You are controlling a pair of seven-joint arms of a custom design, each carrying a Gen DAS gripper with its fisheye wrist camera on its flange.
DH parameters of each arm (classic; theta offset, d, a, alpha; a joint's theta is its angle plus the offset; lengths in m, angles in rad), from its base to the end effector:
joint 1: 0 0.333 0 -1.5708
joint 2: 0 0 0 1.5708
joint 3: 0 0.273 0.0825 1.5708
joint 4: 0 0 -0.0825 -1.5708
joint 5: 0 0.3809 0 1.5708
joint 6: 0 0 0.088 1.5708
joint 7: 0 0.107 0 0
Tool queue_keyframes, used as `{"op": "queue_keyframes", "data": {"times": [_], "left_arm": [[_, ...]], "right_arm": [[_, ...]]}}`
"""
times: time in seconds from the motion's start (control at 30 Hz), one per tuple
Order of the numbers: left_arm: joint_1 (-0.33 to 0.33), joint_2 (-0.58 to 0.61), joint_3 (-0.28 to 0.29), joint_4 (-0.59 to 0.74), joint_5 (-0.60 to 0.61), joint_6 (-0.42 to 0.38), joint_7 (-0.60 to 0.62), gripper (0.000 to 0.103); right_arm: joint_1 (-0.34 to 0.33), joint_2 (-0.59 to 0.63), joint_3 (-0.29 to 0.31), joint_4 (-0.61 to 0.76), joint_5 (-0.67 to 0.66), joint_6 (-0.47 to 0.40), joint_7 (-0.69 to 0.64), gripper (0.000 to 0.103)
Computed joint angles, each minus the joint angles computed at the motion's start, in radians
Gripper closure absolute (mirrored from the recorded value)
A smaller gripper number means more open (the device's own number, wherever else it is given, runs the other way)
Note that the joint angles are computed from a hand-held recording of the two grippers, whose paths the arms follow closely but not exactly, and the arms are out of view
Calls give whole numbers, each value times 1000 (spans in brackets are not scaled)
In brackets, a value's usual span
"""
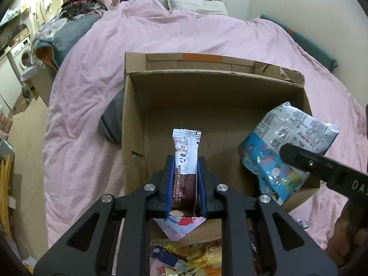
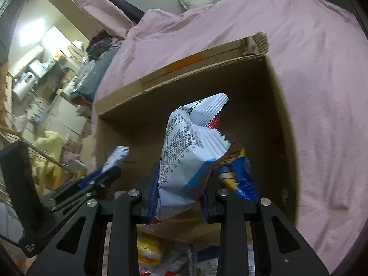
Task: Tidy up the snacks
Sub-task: 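Lower both held snacks into the box and open both tools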
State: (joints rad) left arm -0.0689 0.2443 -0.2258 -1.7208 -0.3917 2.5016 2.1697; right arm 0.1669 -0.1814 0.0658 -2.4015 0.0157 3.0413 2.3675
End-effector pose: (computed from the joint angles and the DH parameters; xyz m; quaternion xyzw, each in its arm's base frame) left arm 0.6344 -0.1780 0.4639 -0.4343 0.8437 -0.2978 0.1040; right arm 0.5095 0.1203 0.4431 -0.4380 0.8056 -0.1084 0.3840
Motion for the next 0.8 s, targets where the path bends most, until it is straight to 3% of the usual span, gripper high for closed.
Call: {"op": "queue_keyframes", "data": {"times": [0.07,0.13,0.37,0.67,0.8], "left_arm": [[2,4,0,7,-4,-4,-2,87],[1,5,1,8,1,7,-4,87],[4,13,2,12,20,8,-3,87],[5,-16,-3,-18,0,40,32,87],[8,-15,-2,-7,-12,17,38,84]], "right_arm": [[44,10,-36,2,68,22,-61,72],[23,8,-18,-8,56,29,-36,72],[71,9,-58,-15,175,47,-102,71],[50,-7,-41,-36,174,63,-101,69],[27,-10,-22,-37,147,74,-83,69]]}}
